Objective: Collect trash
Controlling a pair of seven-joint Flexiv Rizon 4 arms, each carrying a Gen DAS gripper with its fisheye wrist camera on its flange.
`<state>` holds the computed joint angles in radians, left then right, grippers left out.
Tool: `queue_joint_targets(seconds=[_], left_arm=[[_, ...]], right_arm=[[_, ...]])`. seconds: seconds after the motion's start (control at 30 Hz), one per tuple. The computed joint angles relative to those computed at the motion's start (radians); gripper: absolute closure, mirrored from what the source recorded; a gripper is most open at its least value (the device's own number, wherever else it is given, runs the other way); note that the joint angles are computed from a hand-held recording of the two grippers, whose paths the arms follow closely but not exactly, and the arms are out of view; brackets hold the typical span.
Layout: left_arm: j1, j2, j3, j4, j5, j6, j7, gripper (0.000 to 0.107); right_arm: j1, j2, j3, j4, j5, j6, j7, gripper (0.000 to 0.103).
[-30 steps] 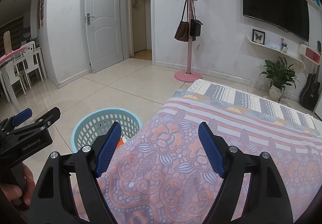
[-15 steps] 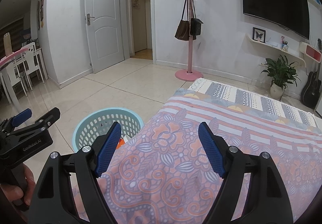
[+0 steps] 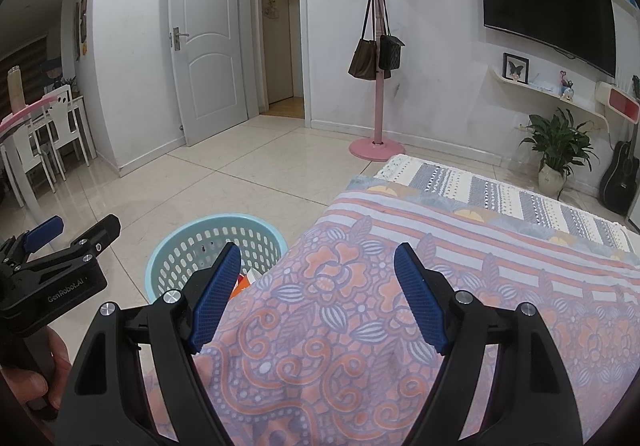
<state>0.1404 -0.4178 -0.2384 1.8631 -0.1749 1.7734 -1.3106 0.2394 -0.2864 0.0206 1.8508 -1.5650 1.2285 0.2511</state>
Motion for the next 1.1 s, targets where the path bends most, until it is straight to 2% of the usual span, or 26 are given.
queue_joint_targets(seconds=[0.47,0.57,0.83,0.9,1.1], left_arm=[[-0.058,-0.004,0.069,-0.012,-0.004,-0.002,-0.001,0.011],[-0.083,-0.004,0.098,-0.015,-0.005,0.004,-0.001,0.011],[-0.203,-0.016,0.24,-0.027,-0.029,0.043,-0.018,0.011],[-0.196,-0.014,0.233,-0.029,-0.033,0.037,-0.018,0.011],[-0.115,0.0,0.143,-0.022,-0.028,-0.016,-0.009,0.011]], right_arm=[[0.001,-0.005,-0.002,-0.002,0.004,0.005,-0.004,0.028],[0.001,-0.007,-0.002,-0.003,0.002,0.007,-0.003,0.028],[0.001,-0.012,-0.003,-0.003,0.001,0.014,-0.003,0.028],[0.001,-0.012,-0.004,-0.002,0.001,0.014,-0.004,0.028],[0.0,-0.012,-0.004,0.0,0.005,0.021,-0.003,0.028]])
